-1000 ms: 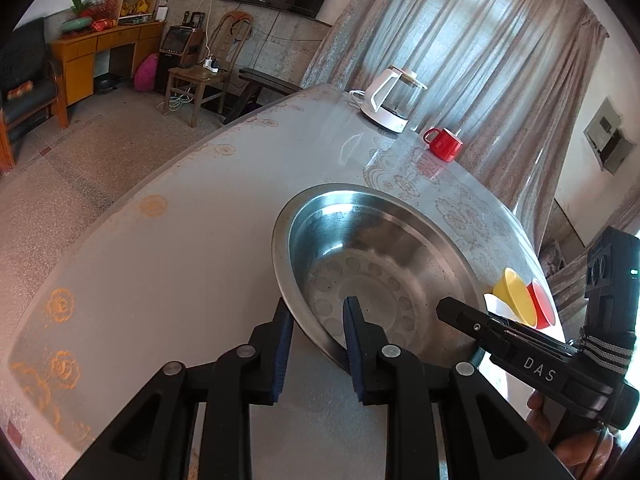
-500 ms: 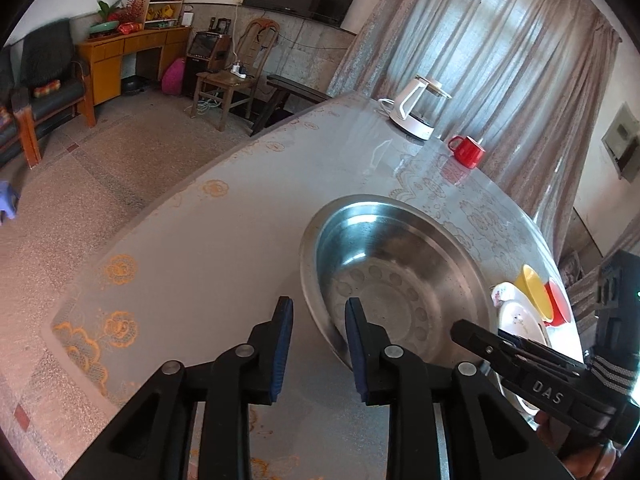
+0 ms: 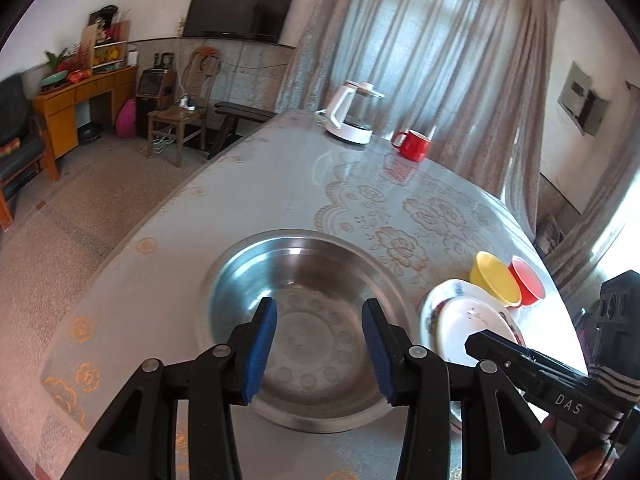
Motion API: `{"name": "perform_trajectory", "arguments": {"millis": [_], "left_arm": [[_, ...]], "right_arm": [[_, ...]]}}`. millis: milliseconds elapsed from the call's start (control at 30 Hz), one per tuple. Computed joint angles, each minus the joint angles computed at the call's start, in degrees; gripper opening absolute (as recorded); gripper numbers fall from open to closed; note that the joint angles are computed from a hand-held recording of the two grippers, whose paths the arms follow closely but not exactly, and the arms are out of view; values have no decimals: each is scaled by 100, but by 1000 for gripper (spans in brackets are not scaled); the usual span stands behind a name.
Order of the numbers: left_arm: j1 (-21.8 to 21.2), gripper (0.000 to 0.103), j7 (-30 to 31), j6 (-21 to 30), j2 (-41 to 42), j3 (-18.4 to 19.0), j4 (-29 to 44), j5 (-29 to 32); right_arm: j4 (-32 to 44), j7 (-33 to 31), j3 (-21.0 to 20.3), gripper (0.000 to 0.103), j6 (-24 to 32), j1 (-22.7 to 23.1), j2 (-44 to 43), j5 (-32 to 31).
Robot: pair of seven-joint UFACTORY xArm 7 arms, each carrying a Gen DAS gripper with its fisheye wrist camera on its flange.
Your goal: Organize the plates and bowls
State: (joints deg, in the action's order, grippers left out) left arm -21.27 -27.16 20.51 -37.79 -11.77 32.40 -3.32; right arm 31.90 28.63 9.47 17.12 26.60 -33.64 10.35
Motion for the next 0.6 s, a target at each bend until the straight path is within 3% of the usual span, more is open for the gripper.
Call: {"name": "perform_trajectory", "arguments": {"millis": [200,400,600], "left_arm": [[-449,46,482,29,1073,-46,966,-67],[-784,45,953,64,2371,-87,2118,-404],[-836,45,815,397,3648,-353,3335,-218]], "right_arm": [[-775,429,-174,40,-71,-529,-1151,0],[-1366,702,-657,41,-50,-1153,-1813,59],[-1423,795,-933,27,-205,-1724,-1467,43]]}}
